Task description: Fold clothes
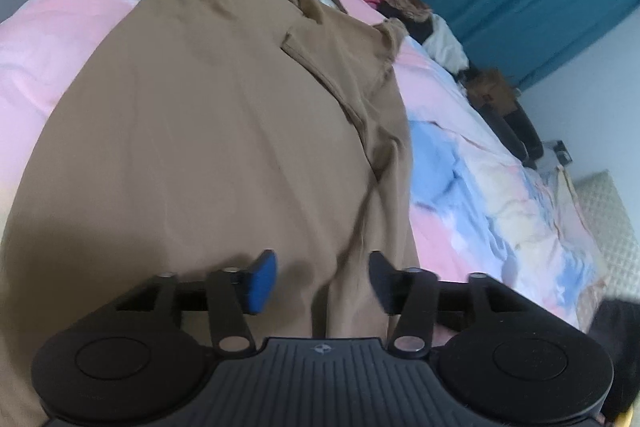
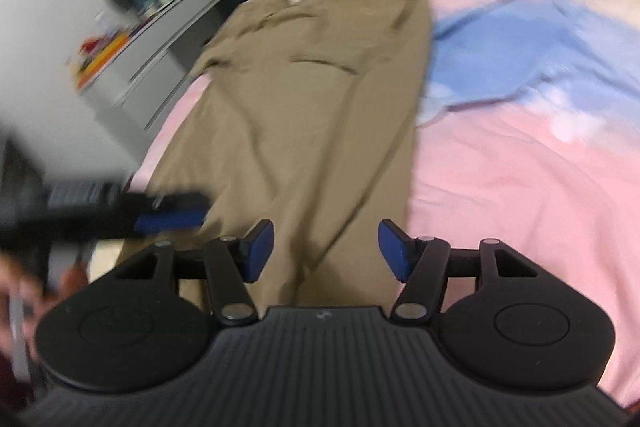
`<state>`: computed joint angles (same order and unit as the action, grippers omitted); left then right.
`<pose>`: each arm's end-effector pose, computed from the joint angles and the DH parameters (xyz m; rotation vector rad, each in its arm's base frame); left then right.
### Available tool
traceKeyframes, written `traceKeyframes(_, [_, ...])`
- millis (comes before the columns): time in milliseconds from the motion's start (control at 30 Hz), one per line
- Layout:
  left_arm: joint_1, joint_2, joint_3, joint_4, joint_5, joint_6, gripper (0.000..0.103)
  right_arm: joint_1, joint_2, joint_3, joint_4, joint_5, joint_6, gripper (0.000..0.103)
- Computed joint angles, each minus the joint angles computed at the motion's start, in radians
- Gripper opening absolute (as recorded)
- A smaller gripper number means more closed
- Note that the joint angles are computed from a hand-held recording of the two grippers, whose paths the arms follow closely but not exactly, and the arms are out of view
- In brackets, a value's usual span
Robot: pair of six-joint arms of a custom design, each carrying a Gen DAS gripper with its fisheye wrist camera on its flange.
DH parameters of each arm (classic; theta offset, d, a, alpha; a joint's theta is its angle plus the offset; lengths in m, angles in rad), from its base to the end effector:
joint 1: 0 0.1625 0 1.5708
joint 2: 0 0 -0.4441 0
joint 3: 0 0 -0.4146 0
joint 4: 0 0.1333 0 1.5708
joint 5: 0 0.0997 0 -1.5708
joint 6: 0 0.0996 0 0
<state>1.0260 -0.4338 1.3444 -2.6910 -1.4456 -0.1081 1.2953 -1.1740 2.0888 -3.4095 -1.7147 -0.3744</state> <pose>-0.2772 -0.7386 -0.0542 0.6450 3.0002 -0.3674 -0.0387 -0.5744 0.2637 0.0339 -2.4934 1.1184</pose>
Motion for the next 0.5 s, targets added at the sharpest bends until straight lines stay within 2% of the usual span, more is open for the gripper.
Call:
traceKeyframes(100, [-0.011,0.074,-0.144,0.084,0.038,-0.006,0.066,0.010,0.006,-0.010,0.053,0.016,-0.084,0.061])
traceKeyframes(167, [-0.016,0.132,-0.250,0.134,0.055,-0.016,0.067,0.014,0.018,-0.023,0.085,0.007,-0.114,0.061])
traceKeyframes(300, [-0.027,0.276,-0.493,0.245,0.087,-0.043,0.068,0.015,0.041,-0.061,0.172,-0.041,-0.104,0.061])
traceKeyframes(400, [-0.040,0.403,-0.695,0.340,0.139,-0.054,0.067,0.014,0.039,-0.064,0.192,-0.034,-0.124,0.062])
traceKeyframes(500, [-0.049,0.563,-0.964,0.459,0.187,-0.065,0.065,0.004,0.031,-0.062,0.208,-0.004,-0.129,0.062])
